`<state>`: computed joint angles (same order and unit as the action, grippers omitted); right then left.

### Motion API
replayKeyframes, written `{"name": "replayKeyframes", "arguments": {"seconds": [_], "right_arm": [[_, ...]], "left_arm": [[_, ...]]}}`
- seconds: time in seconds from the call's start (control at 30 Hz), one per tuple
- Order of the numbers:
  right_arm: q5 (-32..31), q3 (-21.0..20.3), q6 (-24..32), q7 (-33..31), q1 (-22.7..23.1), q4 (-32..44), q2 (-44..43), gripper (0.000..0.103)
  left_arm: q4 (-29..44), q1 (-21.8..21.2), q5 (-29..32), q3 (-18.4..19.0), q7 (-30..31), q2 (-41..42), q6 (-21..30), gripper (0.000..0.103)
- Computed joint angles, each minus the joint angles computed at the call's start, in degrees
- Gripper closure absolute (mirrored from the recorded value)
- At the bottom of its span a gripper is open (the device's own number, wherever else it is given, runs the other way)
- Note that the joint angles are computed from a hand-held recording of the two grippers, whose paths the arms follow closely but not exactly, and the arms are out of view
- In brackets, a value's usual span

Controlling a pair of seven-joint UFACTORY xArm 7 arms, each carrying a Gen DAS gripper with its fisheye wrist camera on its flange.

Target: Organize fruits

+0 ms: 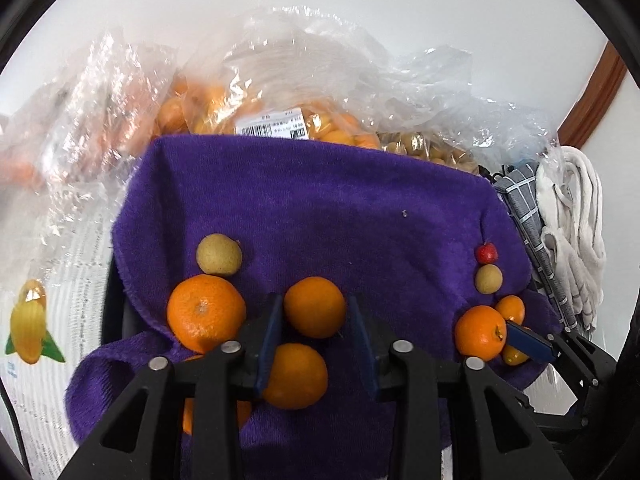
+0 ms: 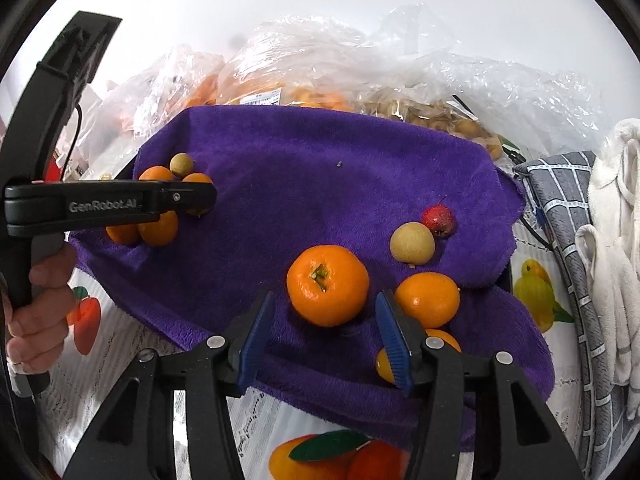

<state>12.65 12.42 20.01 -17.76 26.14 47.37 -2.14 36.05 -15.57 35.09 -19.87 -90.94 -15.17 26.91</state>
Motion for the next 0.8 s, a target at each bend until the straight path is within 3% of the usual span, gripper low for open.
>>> {"name": "replayKeyframes", "arguments": {"seconds": [0.3,0.5,0.63,0.8], "right_arm": [[2.0,-1.1,1.8,2.5,-0.2,-2.1,-7.0,0.049],[1.6,-2.6,5.9,5.7,-0.4,-3.7,-13.9,0.049],[-3.3,-1.6,7.3,10.9,-2.5,-6.3,-20.1,0.049],[-2.7,-4.2,11.3,11.2,-1.7,-10.0,-29.1,0.043]], "left_arm": [[0.2,-3.0,-3.9,-2.8,0.4,-7.4,9.8,0.046],[0.4,-5.4,-7.7,-7.4,-2.5,-13.3,17.3,0.041],[3.0,-7.2,-9.1,-11.1,-4.7,-15.5,25.3,0.041],[9.4,-9.1,-8.9,-16.2,-7.6,-15.2,37.0,0.038]]}}
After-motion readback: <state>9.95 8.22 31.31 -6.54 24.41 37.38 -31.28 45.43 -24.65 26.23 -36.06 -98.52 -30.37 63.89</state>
